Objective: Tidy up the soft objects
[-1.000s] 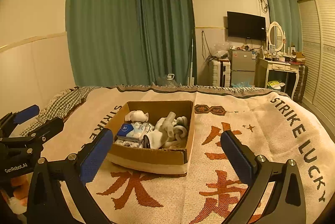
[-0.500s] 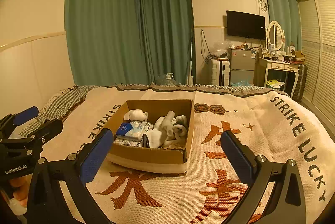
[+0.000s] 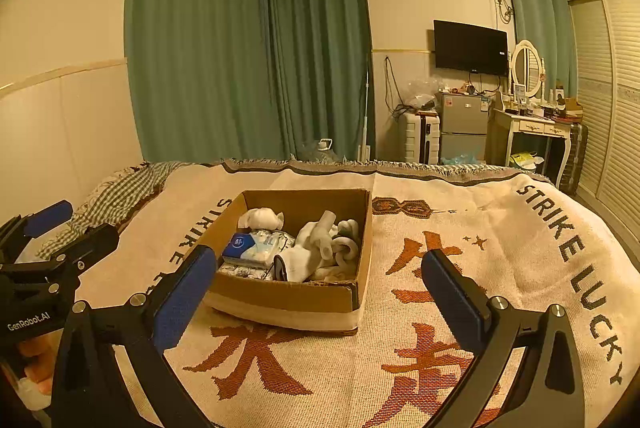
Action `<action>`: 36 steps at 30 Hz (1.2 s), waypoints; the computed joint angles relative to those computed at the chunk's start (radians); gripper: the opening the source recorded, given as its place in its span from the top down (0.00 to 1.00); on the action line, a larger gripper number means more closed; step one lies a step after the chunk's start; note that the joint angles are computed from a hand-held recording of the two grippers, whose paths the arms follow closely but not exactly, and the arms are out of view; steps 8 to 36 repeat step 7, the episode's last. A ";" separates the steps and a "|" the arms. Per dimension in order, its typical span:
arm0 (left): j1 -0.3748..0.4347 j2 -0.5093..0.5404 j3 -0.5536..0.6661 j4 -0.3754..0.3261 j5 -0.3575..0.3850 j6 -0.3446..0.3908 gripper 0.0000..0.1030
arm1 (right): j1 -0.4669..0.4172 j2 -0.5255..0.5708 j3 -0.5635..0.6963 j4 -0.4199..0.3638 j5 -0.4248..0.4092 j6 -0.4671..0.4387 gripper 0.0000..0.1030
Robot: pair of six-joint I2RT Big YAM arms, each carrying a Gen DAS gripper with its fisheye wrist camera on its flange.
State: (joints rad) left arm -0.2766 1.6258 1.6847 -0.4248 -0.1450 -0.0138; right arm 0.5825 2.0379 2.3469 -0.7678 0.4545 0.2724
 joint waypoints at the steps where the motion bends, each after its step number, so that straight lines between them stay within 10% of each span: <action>1: 0.000 0.000 0.002 -0.001 0.001 0.000 0.07 | 0.000 0.000 0.001 -0.001 0.001 0.000 0.00; 36: -0.003 -0.003 0.001 0.004 -0.025 0.009 0.07 | 0.001 -0.002 -0.004 0.003 0.002 0.003 0.00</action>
